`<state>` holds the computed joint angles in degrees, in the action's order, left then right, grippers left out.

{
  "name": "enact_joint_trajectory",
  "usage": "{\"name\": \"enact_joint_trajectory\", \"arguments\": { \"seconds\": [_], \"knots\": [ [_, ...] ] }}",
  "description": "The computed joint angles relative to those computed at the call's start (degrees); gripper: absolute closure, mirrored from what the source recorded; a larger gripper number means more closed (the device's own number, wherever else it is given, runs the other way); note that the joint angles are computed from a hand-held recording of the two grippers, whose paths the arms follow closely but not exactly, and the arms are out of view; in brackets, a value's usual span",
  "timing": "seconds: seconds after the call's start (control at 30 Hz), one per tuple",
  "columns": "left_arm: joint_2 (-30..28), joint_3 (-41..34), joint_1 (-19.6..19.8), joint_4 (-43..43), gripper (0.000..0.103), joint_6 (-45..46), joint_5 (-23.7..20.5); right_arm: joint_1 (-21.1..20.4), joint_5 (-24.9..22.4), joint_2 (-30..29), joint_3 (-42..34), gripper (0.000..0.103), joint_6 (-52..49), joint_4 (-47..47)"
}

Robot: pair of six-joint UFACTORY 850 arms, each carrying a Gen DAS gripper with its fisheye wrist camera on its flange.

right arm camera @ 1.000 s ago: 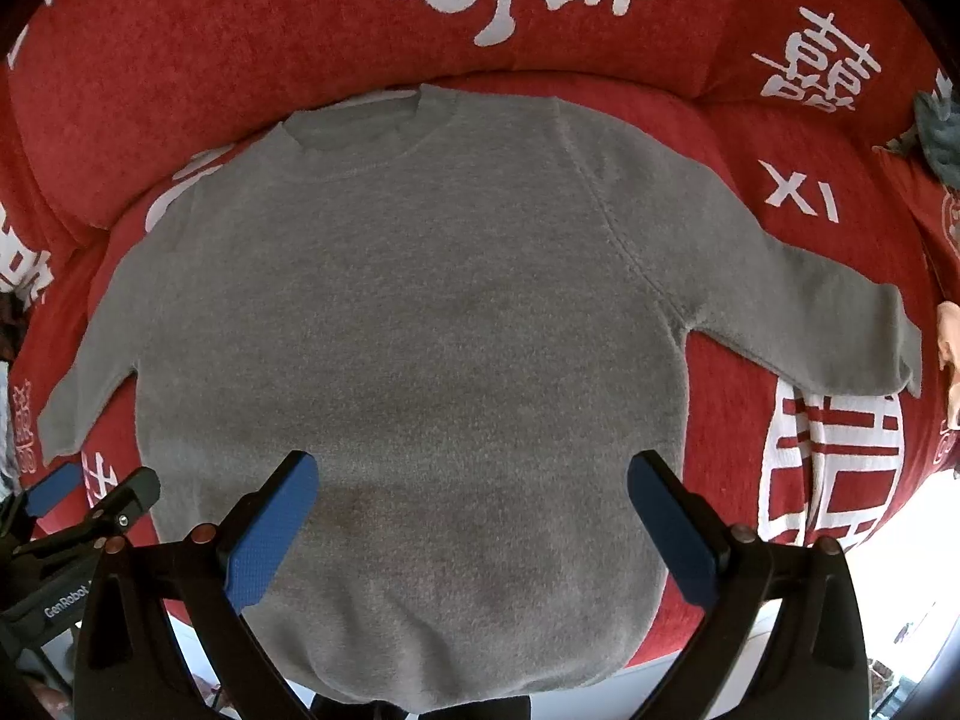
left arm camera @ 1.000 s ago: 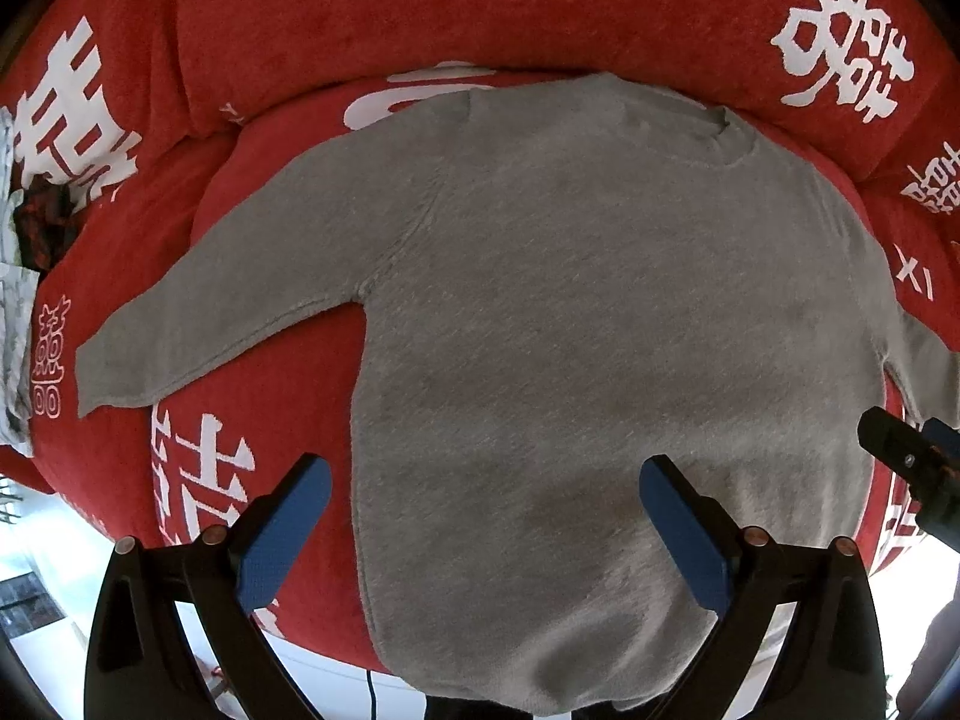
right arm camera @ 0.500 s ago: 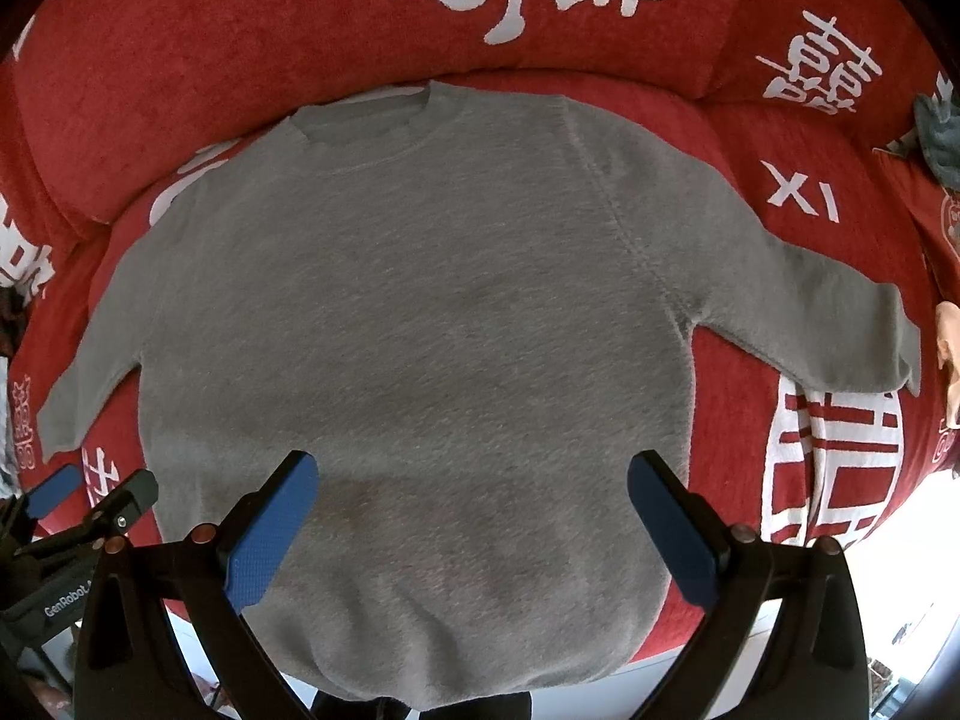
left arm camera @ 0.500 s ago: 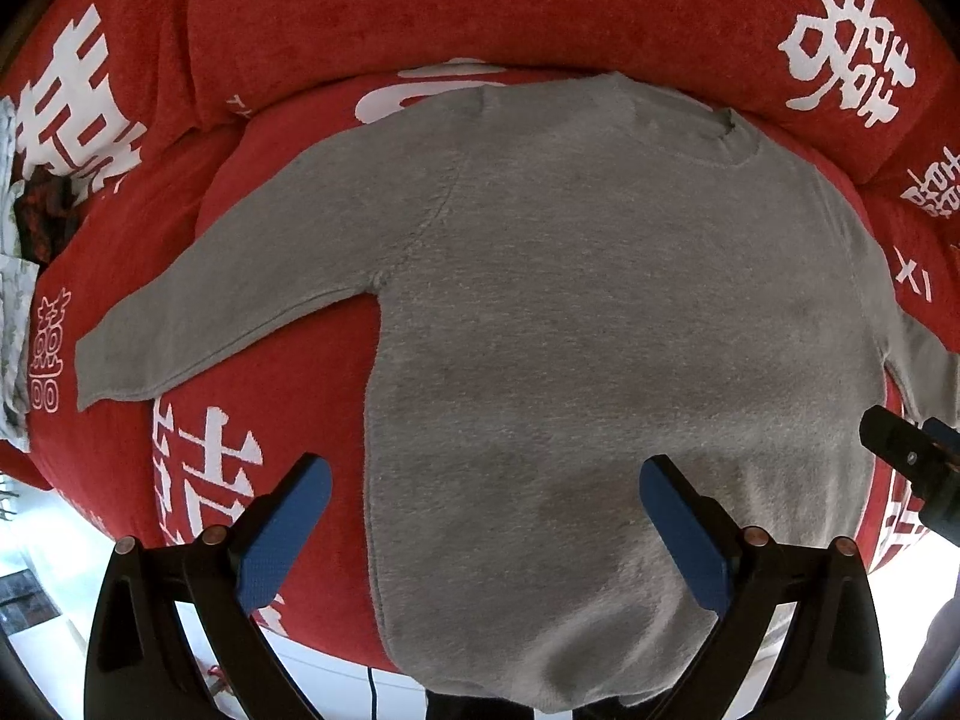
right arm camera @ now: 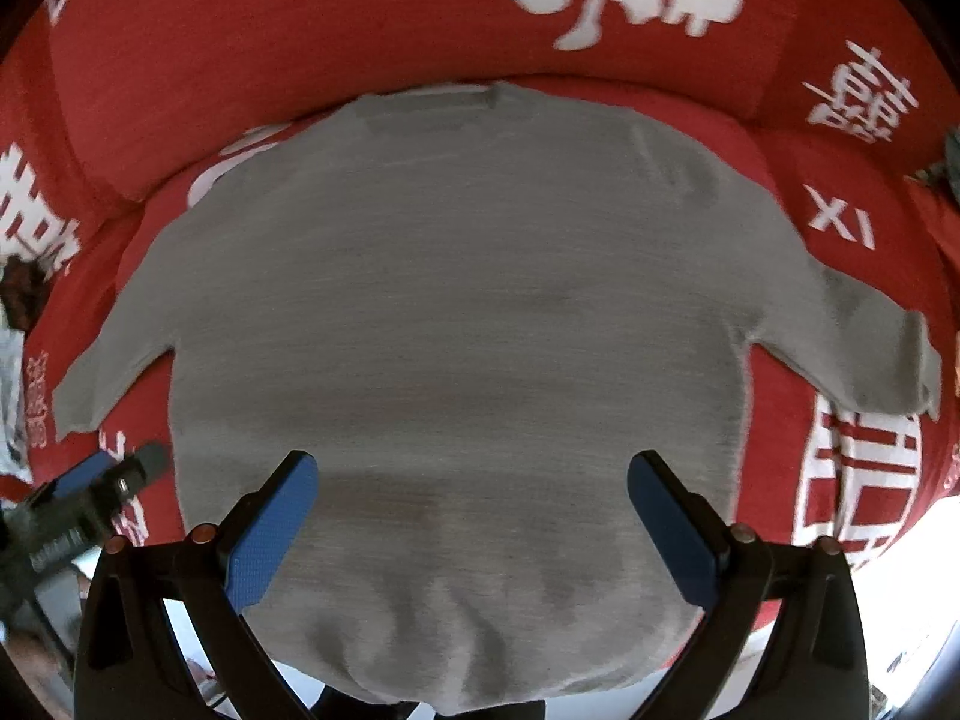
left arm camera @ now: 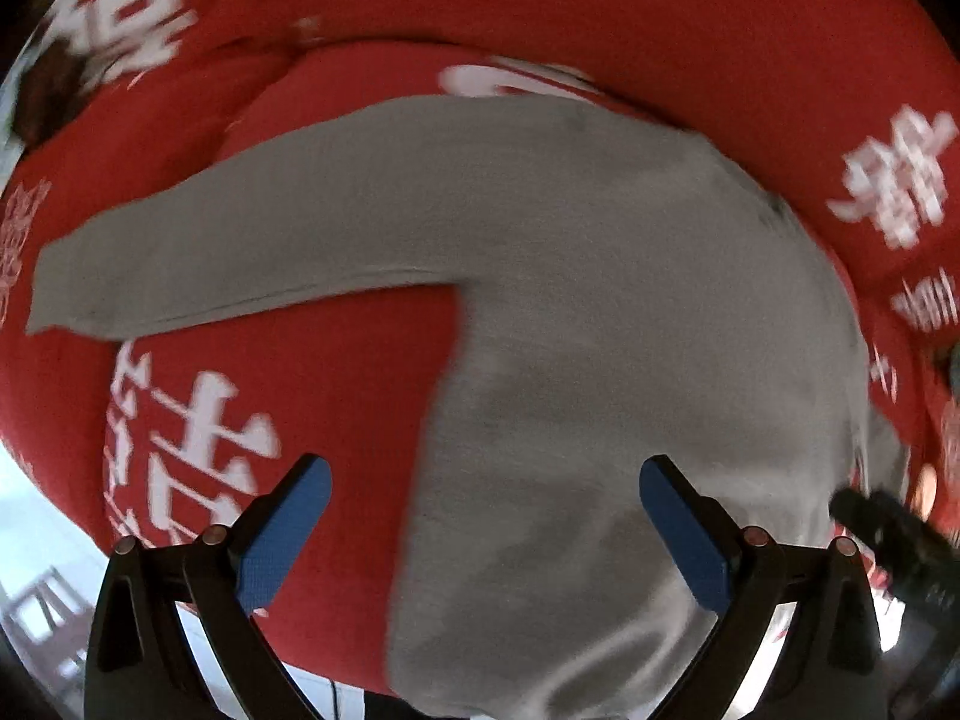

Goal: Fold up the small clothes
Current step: 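Grasp the grey sweater sleeve cuff with the left gripper and lift it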

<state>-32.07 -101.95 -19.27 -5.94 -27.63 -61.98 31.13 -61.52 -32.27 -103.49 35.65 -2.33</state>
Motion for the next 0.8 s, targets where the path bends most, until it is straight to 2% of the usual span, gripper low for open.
{"name": "enact_joint_trajectory", "arguments": {
  "seconds": [0.1,0.17,0.3,0.4,0.47,0.57,0.67,0.7,0.77,0.8],
  "knots": [
    [2.8,5.0,3.0,0.9,0.0,-0.9,3.7,1.4,0.0,-2.0,-2.2,0.0,-1.8,1.9],
    [5.1,9.5,6.0,1.2,0.0,-2.2,7.9,2.7,-0.2,-3.9,-4.4,0.0,-2.9,2.6],
    [8.2,16.8,11.6,2.8,0.0,-7.9,15.3,4.5,-3.6,-8.5,-10.2,0.0,-4.8,4.0],
    [8.7,20.4,15.7,-0.9,0.0,-9.1,19.2,5.6,-3.9,-10.4,-13.0,0.0,-6.2,5.6],
    [8.8,22.7,18.2,-7.1,0.0,-5.9,22.0,6.1,-4.8,-11.8,-15.1,0.0,-7.2,6.5],
    [8.1,23.5,19.7,-13.4,0.0,1.5,24.3,6.6,-5.6,-13.4,-17.9,0.0,-8.3,7.5],
    [7.4,23.4,19.9,-14.3,0.0,2.6,26.2,7.3,-7.4,-15.4,-21.2,0.0,-8.5,7.2],
    [7.5,23.6,19.9,-14.3,0.001,2.1,26.7,7.5,-8.1,-16.1,-22.4,0.0,-8.4,6.9],
    [7.6,24.0,20.5,-13.8,0.02,-0.5,28.2,7.8,-9.2,-17.1,-24.3,0.0,-8.3,6.8],
    [7.6,24.1,20.8,-14.3,0.025,-0.8,28.5,7.9,-9.3,-17.3,-24.8,0.0,-8.3,6.8]
  ]
}}
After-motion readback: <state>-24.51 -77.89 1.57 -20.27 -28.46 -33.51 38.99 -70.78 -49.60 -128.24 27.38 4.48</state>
